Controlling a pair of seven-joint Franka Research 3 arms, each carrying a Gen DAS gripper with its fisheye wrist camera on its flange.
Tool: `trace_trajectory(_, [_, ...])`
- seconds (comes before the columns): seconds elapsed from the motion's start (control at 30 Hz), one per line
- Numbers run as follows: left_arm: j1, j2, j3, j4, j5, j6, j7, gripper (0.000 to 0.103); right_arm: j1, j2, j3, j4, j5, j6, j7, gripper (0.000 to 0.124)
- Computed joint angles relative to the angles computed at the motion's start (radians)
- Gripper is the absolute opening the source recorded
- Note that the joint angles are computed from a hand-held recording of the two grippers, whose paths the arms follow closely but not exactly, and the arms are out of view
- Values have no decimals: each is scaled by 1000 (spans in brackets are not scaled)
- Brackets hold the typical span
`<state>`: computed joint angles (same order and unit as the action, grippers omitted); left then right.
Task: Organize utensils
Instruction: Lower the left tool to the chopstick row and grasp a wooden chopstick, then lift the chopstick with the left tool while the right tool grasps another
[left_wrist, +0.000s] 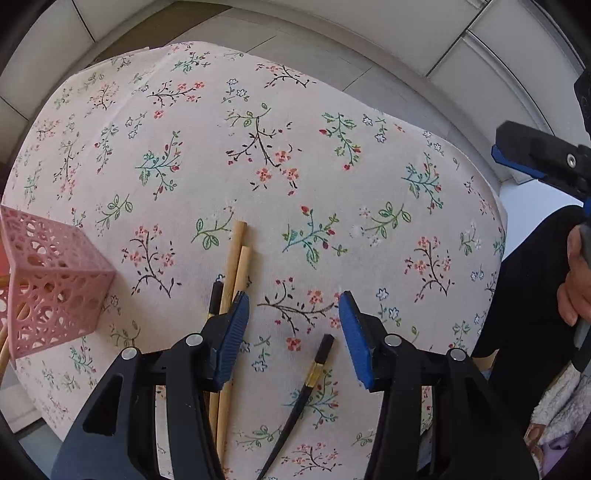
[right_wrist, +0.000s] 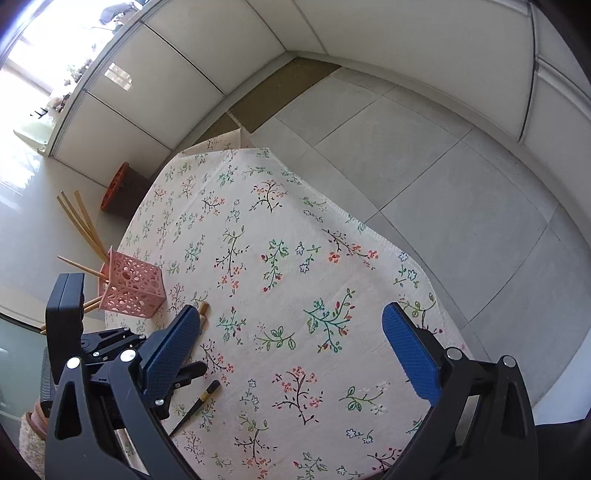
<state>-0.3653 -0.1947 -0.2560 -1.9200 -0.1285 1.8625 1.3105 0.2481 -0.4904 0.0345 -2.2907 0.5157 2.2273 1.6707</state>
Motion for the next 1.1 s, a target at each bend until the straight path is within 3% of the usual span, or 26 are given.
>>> trace_trajectory(0.3, [11, 24, 6, -16, 7, 44, 34, 52, 2, 26, 1, 13, 7, -20, 1, 96])
trace_trajectory(0.47, [17, 65, 0, 22, 29, -22, 38, 48, 3, 52, -7, 29, 19, -57, 12, 96])
trace_trajectory(0.5, [18, 66, -4, 25, 47, -26, 29, 45, 3, 49, -5, 27, 21, -50, 11, 96])
trace_trajectory(0.57, [23, 57, -7, 18, 75, -28, -9, 26, -1, 42, 3, 22, 13, -28, 15, 96])
trace_trajectory(0.6, [27, 51, -9, 11, 89, -24, -53, 21, -1, 42, 5, 21, 12, -24, 18, 96])
trace_trajectory(0.63, [27, 28, -10, -11, 95, -22, -77, 10, -1, 47, 7, 24, 9, -25, 26, 96])
trace_trajectory(0.8, [13, -92, -21, -122, 150, 62, -160, 6, 26, 134, 28, 123, 5, -117, 91, 94])
trace_trajectory(1.0, [-4, -374, -21, -208, 186, 68, -262, 6, 83, 297, 103, 291, -49, -179, 274, 75])
trace_trajectory(1.1, [-9, -484, -38, -231, 218, 53, -332, 6, 116, 392, 123, 367, -72, -207, 413, 57])
